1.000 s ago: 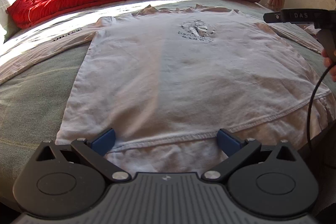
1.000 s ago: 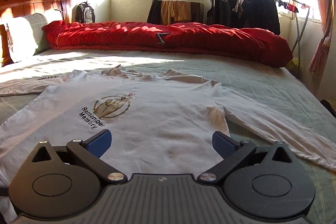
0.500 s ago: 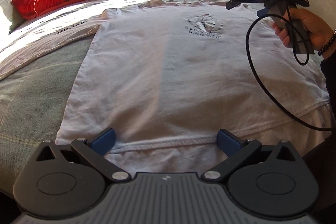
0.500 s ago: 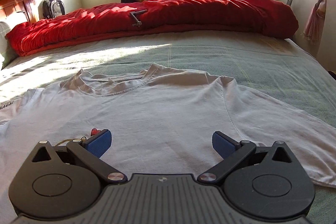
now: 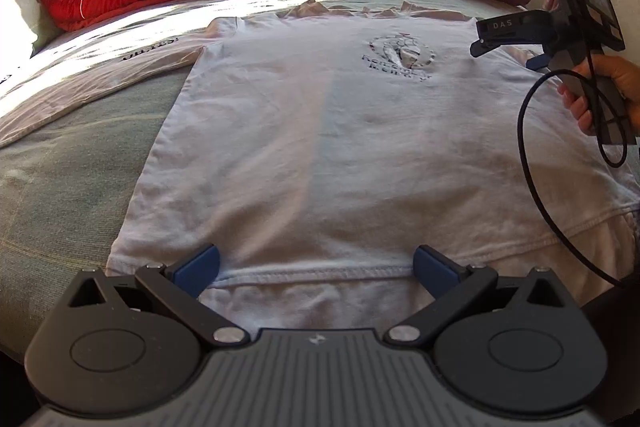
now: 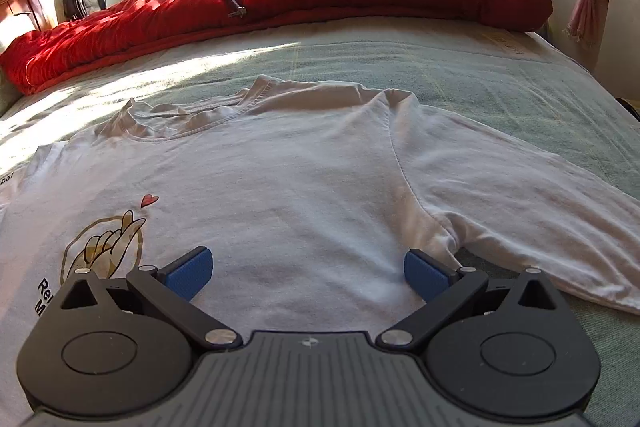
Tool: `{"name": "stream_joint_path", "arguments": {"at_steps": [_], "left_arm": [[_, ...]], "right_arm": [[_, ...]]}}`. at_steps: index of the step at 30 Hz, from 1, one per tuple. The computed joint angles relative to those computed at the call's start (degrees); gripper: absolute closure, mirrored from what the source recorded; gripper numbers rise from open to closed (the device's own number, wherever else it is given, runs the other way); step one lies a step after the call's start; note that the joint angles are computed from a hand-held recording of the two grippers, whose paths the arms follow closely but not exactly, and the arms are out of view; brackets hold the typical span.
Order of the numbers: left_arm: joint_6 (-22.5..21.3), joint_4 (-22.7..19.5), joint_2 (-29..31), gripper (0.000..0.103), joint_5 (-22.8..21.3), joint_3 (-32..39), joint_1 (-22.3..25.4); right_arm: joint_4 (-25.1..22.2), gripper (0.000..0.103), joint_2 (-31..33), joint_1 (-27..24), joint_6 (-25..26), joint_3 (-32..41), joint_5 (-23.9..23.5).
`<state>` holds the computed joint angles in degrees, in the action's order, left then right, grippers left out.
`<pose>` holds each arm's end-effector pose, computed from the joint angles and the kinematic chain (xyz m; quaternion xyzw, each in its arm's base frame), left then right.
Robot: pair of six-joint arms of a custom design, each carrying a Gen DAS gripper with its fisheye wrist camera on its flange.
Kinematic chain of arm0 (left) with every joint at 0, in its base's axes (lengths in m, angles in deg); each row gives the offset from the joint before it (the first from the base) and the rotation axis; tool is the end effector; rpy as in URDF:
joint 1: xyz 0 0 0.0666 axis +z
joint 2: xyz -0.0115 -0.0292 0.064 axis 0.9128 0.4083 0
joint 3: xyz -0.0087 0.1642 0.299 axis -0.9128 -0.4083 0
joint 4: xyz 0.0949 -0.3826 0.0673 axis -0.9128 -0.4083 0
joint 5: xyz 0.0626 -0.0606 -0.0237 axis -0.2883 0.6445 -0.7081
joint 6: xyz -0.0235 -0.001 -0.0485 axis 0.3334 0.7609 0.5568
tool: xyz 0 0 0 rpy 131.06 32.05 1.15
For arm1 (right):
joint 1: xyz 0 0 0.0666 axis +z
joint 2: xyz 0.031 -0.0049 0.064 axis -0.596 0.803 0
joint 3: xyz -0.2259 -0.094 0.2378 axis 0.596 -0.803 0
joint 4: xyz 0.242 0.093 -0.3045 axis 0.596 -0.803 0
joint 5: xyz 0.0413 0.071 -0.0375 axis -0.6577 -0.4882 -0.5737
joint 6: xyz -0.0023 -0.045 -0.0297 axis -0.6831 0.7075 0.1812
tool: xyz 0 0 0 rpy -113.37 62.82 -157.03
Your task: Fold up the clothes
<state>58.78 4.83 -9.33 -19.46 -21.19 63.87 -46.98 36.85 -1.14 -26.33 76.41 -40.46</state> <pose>0.2813 -0.0217 0.3019 0.2536 0.8995 -0.0907 0.3441 0.3453 0.2191 0.2966 0.2338 0.8946 -0.0538 0.3769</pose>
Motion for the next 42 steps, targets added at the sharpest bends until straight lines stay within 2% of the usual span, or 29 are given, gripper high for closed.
{"name": "stream_joint_path", "arguments": {"at_steps": [3, 8, 11, 15, 19, 23, 25, 29, 33, 37, 42], "left_arm": [[0.86, 0.62, 0.12, 0.000, 0.06, -0.03, -0.10], [2.26, 1.56, 0.14, 0.001, 0.09, -0.04, -0.25], [3.39, 1.44, 0.01, 0.001, 1.47, 1.30, 0.01], [5.66, 2.35, 5.10, 0.001, 5.51, 7.80, -1.61], [10.00, 2.31, 16.75, 0.001, 11.67, 20.26, -6.23], [15.36, -0.77, 32.21, 0.001, 17.72, 36.44, -12.57], [16.13, -2.90, 39.70, 0.001, 17.54, 43.96, -16.36], [14.82, -10.73, 55.16, 0.001, 17.24, 60.69, -22.73], [16.70, -12.43, 66.31, 0.001, 16.95, 71.48, -26.19], [19.45, -15.71, 77.29, 0.001, 16.70, 83.04, -28.13], [23.50, -13.16, 85.50, 0.001, 15.48, 92.09, -29.02]], "right_arm": [[-1.13, 0.000, -2.21, 2.79, -2.12, -2.36, 1.25], [1.57, 0.000, -4.30, 6.34, 0.37, -6.01, 5.22], [0.94, 0.000, -4.33, 6.30, 0.40, -5.28, 5.30], [4.05, 0.000, -6.70, 6.19, 0.77, -6.08, 2.18], [7.09, 0.000, -8.90, 7.16, 5.58, -7.19, -0.17], [10.88, 0.000, -10.40, 7.22, 9.15, -8.58, -2.36], [10.67, 0.000, -10.20, 6.62, 9.80, -8.61, -4.14], [10.42, 0.000, -10.65, 6.41, 10.96, -9.43, -4.47], [10.70, 0.000, -11.30, 6.07, 10.80, -10.82, -4.33], [11.88, 0.000, -11.62, 6.29, 13.10, -12.06, -4.05], [12.63, 0.000, -11.80, 6.60, 16.11, -12.73, -3.55]]}}
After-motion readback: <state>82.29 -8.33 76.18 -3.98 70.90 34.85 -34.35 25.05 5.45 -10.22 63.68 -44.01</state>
